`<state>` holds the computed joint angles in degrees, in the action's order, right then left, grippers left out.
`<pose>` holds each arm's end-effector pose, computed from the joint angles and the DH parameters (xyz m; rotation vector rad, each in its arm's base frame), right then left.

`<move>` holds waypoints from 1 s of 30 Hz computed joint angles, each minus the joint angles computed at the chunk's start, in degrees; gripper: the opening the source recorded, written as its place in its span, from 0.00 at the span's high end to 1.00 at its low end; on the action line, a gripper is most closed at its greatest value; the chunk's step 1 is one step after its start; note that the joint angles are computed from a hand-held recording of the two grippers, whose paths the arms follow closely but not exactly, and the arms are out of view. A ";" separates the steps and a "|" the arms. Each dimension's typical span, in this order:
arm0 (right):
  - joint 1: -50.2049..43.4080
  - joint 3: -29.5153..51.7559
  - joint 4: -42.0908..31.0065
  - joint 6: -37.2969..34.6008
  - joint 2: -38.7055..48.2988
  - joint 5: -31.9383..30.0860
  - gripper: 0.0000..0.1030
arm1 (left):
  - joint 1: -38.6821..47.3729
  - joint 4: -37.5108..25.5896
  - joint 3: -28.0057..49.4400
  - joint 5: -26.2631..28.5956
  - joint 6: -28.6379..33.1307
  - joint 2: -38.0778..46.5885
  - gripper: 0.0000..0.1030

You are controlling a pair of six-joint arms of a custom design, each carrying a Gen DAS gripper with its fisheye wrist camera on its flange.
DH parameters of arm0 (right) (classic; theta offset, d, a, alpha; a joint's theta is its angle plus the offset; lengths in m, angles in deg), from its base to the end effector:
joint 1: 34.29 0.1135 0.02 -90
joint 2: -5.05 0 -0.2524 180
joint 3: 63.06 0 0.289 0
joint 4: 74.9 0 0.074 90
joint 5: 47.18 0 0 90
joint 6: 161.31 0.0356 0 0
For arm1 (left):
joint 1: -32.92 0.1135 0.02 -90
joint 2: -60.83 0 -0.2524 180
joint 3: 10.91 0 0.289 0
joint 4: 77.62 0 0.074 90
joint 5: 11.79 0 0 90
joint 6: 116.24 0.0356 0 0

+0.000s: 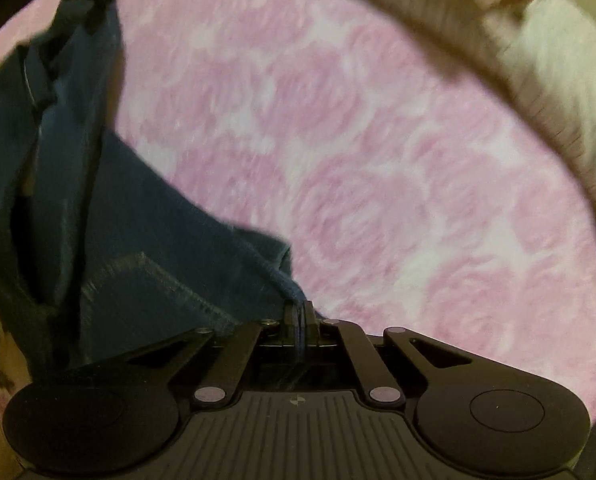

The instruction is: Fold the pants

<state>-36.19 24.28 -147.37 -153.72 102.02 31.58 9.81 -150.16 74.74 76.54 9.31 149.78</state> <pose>0.3506 -0.0047 0.2078 -1.8937 2.2059 0.0774 0.3046 -0.1288 0.2430 1.4150 2.5291 0.0810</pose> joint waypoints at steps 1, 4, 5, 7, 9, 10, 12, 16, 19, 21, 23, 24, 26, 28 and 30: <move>-0.18 0.21 -0.93 -0.13 -1.59 -1.17 1.00 | 0.30 -0.77 1.06 -1.46 -1.10 -2.24 1.00; 0.44 1.53 -3.72 -0.33 -6.33 -4.41 1.00 | 3.41 -4.76 8.14 -3.69 -4.36 -7.97 1.00; 0.76 2.49 -4.70 -0.03 -7.82 -5.78 1.00 | 4.46 -6.94 12.05 -4.80 -4.68 -9.16 1.00; 0.88 5.23 -6.88 1.15 -10.55 -8.77 1.00 | 5.17 -11.39 19.15 -6.71 -5.31 -10.46 1.00; 1.05 8.48 -8.80 2.89 -12.93 -11.94 1.00 | 4.29 -15.96 25.10 -7.64 -5.88 -11.91 1.00; 0.97 9.83 -9.56 3.44 -14.16 -13.35 1.00 | 3.47 -17.92 27.05 -7.93 -6.31 -12.45 1.00; 0.11 11.51 -11.03 3.85 -17.11 -15.20 1.00 | 0.21 -20.55 27.32 -9.03 -7.59 -14.64 1.00; -5.44 6.85 -13.93 0.77 -26.23 -18.21 1.00 | -9.09 -19.34 16.09 -10.27 -14.24 -20.11 0.92; -13.33 -1.58 -15.55 -4.39 -32.45 -19.34 1.00 | -12.44 -13.37 4.37 -9.46 -16.83 -22.05 0.81; -18.92 -8.67 -15.24 -7.89 -35.87 -17.71 1.00 | -13.93 -7.57 -3.02 -9.14 -16.82 -21.69 0.75; -24.07 -14.99 -13.63 -10.35 -38.35 -16.25 1.00 | -13.75 -1.04 -9.30 -8.44 -15.03 -20.09 0.68; -26.40 -17.35 -12.85 -10.62 -39.13 -15.81 1.00 | -13.69 2.44 -11.78 -8.30 -14.21 -18.69 0.67; -29.97 -20.17 -11.65 -10.68 -40.09 -16.25 1.00 | -12.79 8.96 -14.93 -7.67 -11.16 -14.67 0.62; -31.55 -21.92 -10.53 -10.69 -41.32 -16.46 1.00 | -10.52 14.83 -16.22 -6.61 -6.60 -10.30 0.57; -32.62 -23.06 -9.77 -10.81 -42.13 -16.88 1.00 | -8.51 18.36 -14.95 -4.58 -3.19 -5.24 0.52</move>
<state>-68.81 1.22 -157.14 -164.53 59.89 14.70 1.30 -131.80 59.79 71.96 6.11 144.55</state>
